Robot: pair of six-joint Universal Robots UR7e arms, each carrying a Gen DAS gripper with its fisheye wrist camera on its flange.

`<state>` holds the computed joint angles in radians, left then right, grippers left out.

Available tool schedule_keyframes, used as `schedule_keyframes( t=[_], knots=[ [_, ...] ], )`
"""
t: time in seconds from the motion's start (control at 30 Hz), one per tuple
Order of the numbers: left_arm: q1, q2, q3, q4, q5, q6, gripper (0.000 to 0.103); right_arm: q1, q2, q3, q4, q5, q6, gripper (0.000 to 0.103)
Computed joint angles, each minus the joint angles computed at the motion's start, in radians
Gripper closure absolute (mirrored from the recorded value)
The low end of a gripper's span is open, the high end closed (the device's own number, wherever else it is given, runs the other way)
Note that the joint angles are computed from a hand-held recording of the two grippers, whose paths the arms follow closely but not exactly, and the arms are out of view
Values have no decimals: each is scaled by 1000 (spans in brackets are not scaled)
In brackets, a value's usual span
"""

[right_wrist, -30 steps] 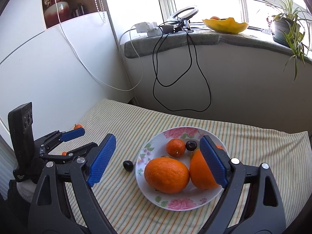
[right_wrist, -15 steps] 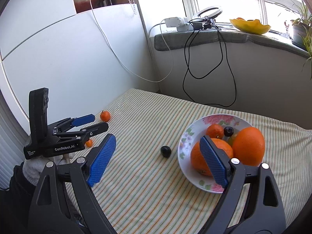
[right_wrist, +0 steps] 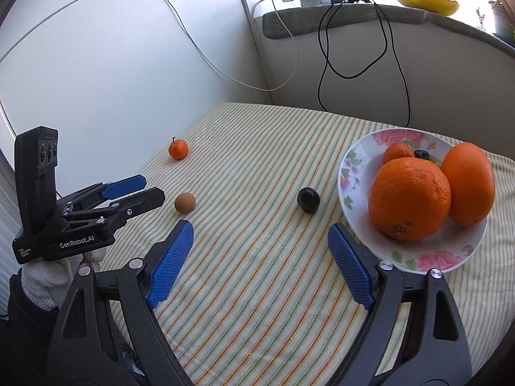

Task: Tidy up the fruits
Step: 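Withdraw both tools from the plate toward the remaining plum and kiwi, then grasp another dark plum with the right tool while the left tool grasps a brown kiwi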

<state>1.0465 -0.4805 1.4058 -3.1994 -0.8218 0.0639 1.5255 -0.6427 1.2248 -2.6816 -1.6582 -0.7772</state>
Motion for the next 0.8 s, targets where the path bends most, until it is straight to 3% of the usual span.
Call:
schedule_keyframes(
  t=[0.1, 0.23, 0.57, 0.8],
  knots=[
    [8, 4, -8, 19, -14, 8, 46, 1, 28, -30, 1, -30, 34, 28],
    [19, 3, -10, 41, -44, 13, 49, 12, 68, -72, -8, -89, 63, 47],
    [41, -4, -9, 51, -107, 37, 53, 46, 160, -127, -145, -223, 49, 52],
    [54, 0, -21, 69, -142, 51, 56, 58, 202, -176, -163, -272, 49, 55]
  ],
)
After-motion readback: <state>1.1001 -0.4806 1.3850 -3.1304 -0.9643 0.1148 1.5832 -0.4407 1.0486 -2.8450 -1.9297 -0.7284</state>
